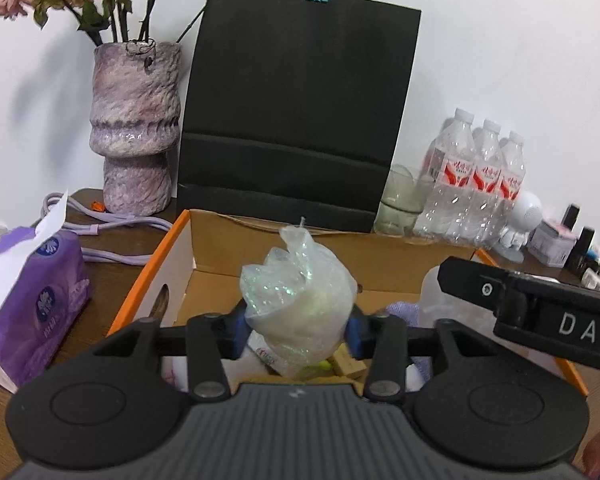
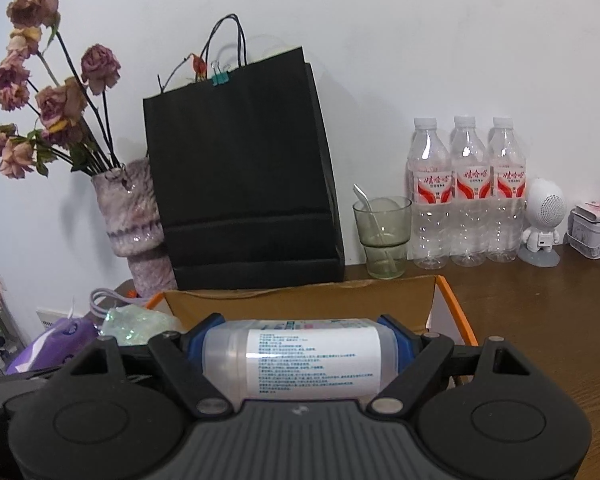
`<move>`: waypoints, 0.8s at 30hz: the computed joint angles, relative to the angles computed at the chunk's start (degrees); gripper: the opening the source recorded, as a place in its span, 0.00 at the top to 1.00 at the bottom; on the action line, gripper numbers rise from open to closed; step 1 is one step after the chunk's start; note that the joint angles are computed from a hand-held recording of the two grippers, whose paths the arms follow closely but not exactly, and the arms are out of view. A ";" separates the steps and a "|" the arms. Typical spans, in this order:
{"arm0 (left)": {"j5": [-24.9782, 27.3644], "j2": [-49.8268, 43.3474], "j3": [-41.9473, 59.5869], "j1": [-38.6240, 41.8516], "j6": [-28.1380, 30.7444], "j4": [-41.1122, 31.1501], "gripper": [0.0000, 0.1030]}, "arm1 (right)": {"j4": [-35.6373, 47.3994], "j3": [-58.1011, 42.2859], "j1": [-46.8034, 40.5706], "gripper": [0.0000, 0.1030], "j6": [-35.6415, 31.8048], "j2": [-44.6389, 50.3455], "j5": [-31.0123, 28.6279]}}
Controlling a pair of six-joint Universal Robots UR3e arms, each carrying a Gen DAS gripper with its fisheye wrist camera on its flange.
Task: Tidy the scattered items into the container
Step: 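Carry the canister and clear bag into the box and open both grippers, then move the left gripper to the red rose and grasp it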
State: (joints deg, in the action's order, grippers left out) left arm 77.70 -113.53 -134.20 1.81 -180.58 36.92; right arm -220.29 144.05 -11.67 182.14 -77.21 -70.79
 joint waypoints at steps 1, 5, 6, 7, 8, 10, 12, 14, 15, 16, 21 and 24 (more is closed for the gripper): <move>2.20 0.34 0.27 -0.97 0.13 -0.50 0.00 | 1.59 -0.21 -0.12 0.20 -0.29 -0.65 0.09; 10.30 0.13 1.06 -5.17 1.90 1.65 0.00 | 12.08 0.60 -3.69 0.00 -3.72 -8.07 4.88; 10.48 0.36 0.86 -5.40 1.77 1.90 0.00 | 14.29 1.06 -4.73 0.00 -4.92 -10.14 6.18; 10.24 0.72 0.63 -5.44 1.62 1.82 0.00 | 15.79 1.64 -5.68 0.00 -5.87 -11.98 7.26; 9.82 1.13 0.40 -5.34 1.60 1.59 0.00 | 16.98 2.12 -6.25 0.00 -6.44 -13.59 7.73; 9.39 1.63 0.12 -5.24 1.64 1.41 0.00 | 18.81 2.53 -6.75 0.00 -7.39 -15.78 7.83; 9.60 1.80 0.05 -5.27 1.65 1.29 0.00 | 19.15 2.65 -6.64 0.00 -7.72 -16.54 7.22; 9.71 1.96 0.09 -5.30 1.40 0.99 0.00 | 19.64 2.15 -6.15 0.00 -7.97 -16.38 6.37; 9.64 2.05 0.02 -5.19 1.28 0.91 0.00 | 19.82 1.88 -5.91 0.00 -8.11 -16.17 6.08; 9.66 2.15 -0.02 -5.14 1.27 0.76 0.00 | 19.93 1.61 -5.63 0.00 -8.20 -15.91 5.80; 9.81 2.32 -0.10 -5.18 1.26 0.49 0.00 | 19.83 1.09 -4.88 0.00 -8.17 -15.21 5.06; 9.98 2.39 -0.15 -5.26 1.20 0.55 0.00 | 19.91 1.11 -5.03 0.00 -8.16 -15.28 5.34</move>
